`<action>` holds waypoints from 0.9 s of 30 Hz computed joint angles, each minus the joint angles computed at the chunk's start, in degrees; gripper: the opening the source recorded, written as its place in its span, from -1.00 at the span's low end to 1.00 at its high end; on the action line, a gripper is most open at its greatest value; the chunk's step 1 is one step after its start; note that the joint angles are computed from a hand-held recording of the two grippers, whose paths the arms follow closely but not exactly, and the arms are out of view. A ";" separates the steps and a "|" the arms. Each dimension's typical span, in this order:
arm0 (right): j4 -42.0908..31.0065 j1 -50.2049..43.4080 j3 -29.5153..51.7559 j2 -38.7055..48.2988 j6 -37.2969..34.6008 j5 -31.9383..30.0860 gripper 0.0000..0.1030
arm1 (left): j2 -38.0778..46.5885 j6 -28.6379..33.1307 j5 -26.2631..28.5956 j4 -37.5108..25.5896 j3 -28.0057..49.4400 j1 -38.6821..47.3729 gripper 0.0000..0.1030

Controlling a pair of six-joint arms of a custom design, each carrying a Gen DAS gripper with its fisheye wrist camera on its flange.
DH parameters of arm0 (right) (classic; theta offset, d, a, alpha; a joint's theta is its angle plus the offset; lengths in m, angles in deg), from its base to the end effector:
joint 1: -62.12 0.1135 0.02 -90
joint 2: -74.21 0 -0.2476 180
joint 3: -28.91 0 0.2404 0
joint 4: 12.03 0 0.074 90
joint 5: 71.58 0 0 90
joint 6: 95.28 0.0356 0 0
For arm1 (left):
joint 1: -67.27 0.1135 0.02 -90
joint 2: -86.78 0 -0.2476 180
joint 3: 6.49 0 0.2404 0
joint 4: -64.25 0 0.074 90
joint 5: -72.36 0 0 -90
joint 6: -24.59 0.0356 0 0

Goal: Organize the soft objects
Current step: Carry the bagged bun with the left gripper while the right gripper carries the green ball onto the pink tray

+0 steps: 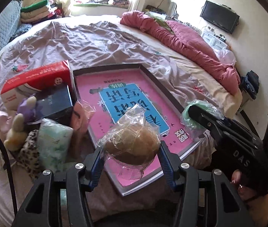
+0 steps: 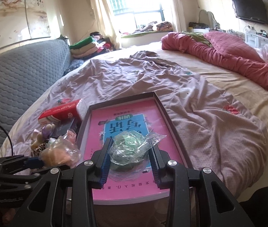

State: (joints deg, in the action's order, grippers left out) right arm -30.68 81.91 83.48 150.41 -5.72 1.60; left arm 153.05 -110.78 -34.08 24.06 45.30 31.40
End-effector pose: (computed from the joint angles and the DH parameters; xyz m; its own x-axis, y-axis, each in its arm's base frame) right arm 0.2476 0.1000 0.1955 -0.6042 -0.2252 -0.7643 -0.5365 0.8242 0.1812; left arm 0.1807 -0.1182 0.1918 -0.7700 -0.2855 -0.5706 -0.1688 0.9536 -0.2493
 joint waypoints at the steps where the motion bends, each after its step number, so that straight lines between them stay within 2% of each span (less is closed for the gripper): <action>1: 0.41 0.04 0.09 0.71 -0.21 -0.07 -0.26 | 1.19 0.04 0.59 0.05 0.41 0.63 0.06; 8: 2.42 0.37 0.61 5.96 -0.70 2.11 -0.26 | 6.66 2.87 6.77 4.77 -0.32 4.66 0.06; 12: 3.74 0.33 0.89 9.61 -1.45 4.25 -0.26 | 10.42 5.08 8.03 7.78 -0.43 4.03 0.06; 16: 4.59 0.14 1.11 12.24 -1.06 5.61 -0.26 | 12.75 6.78 12.43 9.60 -0.48 4.53 0.06; 27: 7.12 1.73 0.63 13.69 -1.49 13.29 -0.23 | 14.44 8.81 13.41 11.18 -1.07 4.31 0.07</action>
